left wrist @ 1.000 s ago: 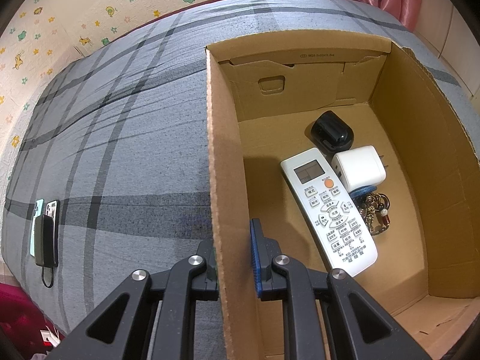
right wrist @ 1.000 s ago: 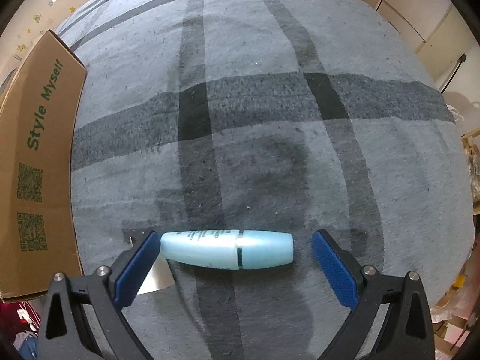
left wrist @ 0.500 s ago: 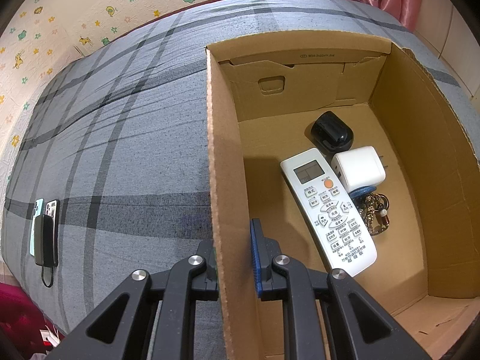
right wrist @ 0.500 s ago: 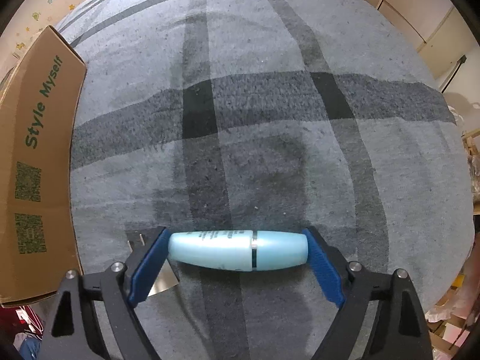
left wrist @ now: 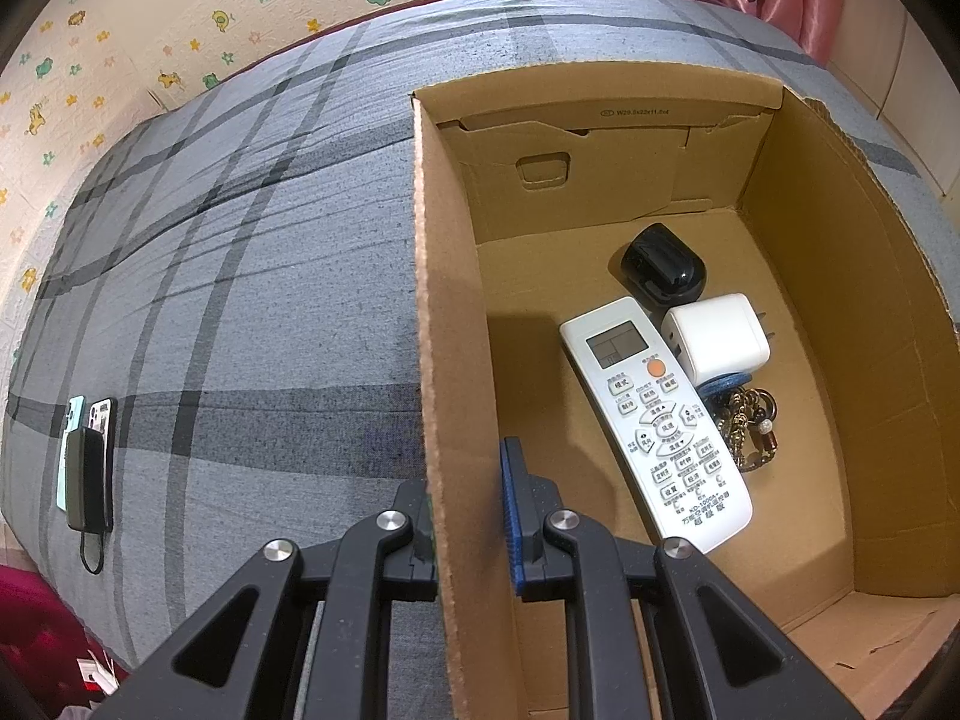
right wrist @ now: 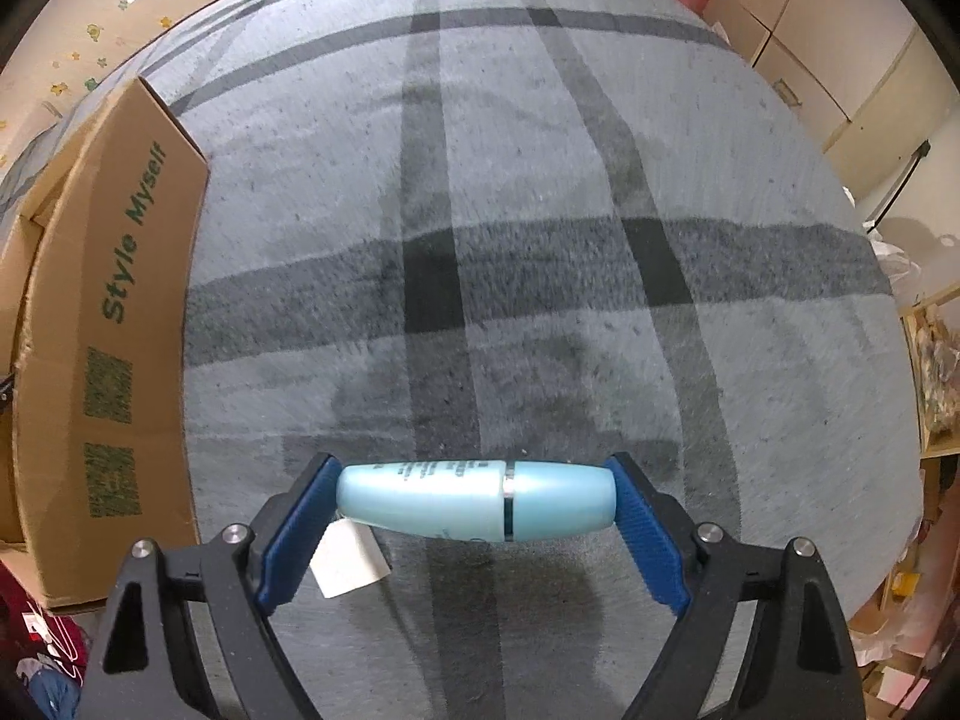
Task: Organize rigid objects
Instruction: 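Lift the bottle with the right gripper and carry it over the box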
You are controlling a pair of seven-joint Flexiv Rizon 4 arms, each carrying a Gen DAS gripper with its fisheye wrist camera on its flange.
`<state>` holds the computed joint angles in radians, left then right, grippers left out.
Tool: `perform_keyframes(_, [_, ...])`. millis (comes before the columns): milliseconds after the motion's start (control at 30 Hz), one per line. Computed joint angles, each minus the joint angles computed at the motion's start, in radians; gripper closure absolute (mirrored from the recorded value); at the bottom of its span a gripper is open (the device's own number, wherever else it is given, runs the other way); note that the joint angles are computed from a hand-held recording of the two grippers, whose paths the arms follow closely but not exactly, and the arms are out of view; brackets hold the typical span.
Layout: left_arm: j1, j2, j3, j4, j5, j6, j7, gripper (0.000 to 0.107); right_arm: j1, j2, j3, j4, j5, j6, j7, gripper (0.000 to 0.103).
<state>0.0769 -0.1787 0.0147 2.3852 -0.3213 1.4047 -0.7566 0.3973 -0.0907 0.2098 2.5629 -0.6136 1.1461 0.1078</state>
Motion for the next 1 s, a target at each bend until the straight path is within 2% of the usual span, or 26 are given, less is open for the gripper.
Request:
perform_keyframes(167, [0.003, -0.001, -0.002, 0.0, -0.005, -0.001, 0.005, 0.091, 0.007, 0.029, 0.015, -0.039, 0.027, -0.073, -0.035, 0.012])
perform_keyframes(633, [0.001, 0.0, -0.001, 0.0, -0.002, -0.002, 0.004, 0.091, -0.002, 0.125, 0.052, -0.076, 0.05, -0.184, -0.113, 0.012])
perform_keyframes(1000, [0.002, 0.001, -0.004, 0.003, -0.009, 0.001, 0.009, 0.091, -0.003, 0.146, 0.061, -0.14, 0.016, -0.24, -0.143, 0.012])
